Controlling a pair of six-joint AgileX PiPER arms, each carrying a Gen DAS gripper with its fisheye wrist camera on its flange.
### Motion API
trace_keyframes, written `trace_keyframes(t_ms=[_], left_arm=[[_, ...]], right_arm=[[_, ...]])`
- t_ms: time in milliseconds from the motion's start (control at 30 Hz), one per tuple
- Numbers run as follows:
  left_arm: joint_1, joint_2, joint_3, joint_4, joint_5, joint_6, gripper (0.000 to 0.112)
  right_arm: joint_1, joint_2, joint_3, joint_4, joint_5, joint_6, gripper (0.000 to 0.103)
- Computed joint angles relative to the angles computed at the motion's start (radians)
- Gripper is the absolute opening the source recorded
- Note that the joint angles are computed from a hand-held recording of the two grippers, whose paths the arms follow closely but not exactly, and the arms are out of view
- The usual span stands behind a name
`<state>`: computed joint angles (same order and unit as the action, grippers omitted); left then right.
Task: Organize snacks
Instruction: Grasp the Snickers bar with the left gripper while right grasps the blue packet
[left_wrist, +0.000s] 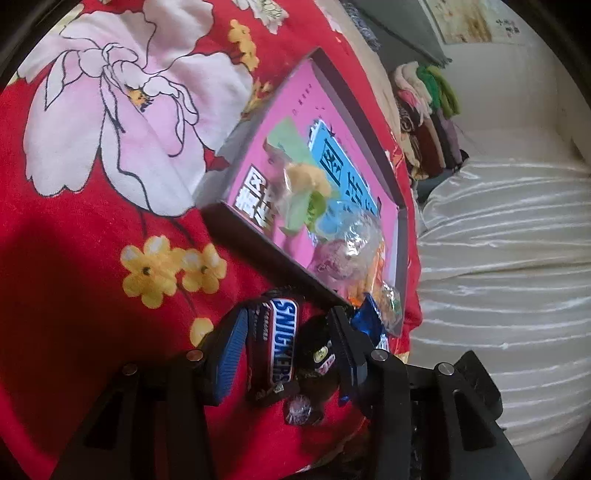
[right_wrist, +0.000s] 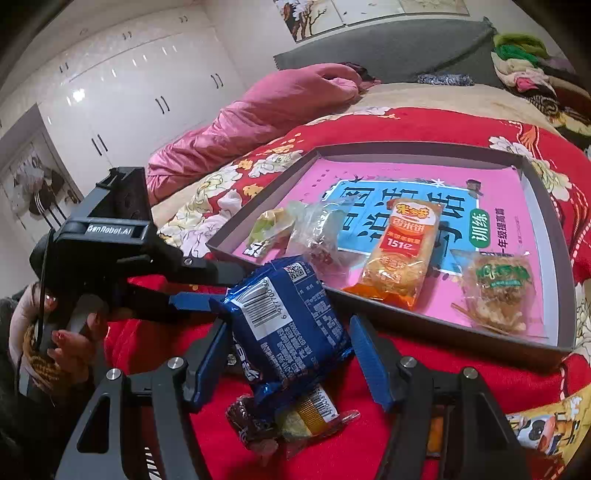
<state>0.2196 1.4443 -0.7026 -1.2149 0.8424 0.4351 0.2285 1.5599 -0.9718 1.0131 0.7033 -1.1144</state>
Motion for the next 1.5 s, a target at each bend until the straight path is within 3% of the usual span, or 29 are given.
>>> trace_keyframes(t_ms=[233, 433, 500, 767, 1133, 1500], left_arm=[[-0.103, 0.009, -0.048, 0.132, -0.103, -0.137, 0.031], [-0.213, 0.022, -0.106, 0.305, -0.184, -0.290, 0.029], [-0.223, 0.016, -0.110, 0.324, -0.191, -0.303, 0.029], [-0.219, -0.049, -0.107, 0.359, -0.174, -0.302, 0.029], [-0.195, -0.128, -0.127, 0.475, -0.144, -0.342, 0.029], [-0.202, -0.193, -0.170, 0.517, -0.127, -0.374, 0.029]], right_arm=[[0.034, 0.003, 0.000, -0.021, -0.042, 0.007, 0.066], [0.085, 0.002, 0.001, -0.077, -0.109, 0.051, 0.065], [0.074, 0.004, -0.002, -0.051, -0.093, 0.034, 0.062], [0.022, -0.013, 0.005, 0.042, -0.034, -0.035, 0.058], [0.040, 0.013, -0.017, -0.023, -0.046, 0.029, 0.058], [-0.011, -0.011, -0.003, 0.082, 0.017, -0.036, 0.057]])
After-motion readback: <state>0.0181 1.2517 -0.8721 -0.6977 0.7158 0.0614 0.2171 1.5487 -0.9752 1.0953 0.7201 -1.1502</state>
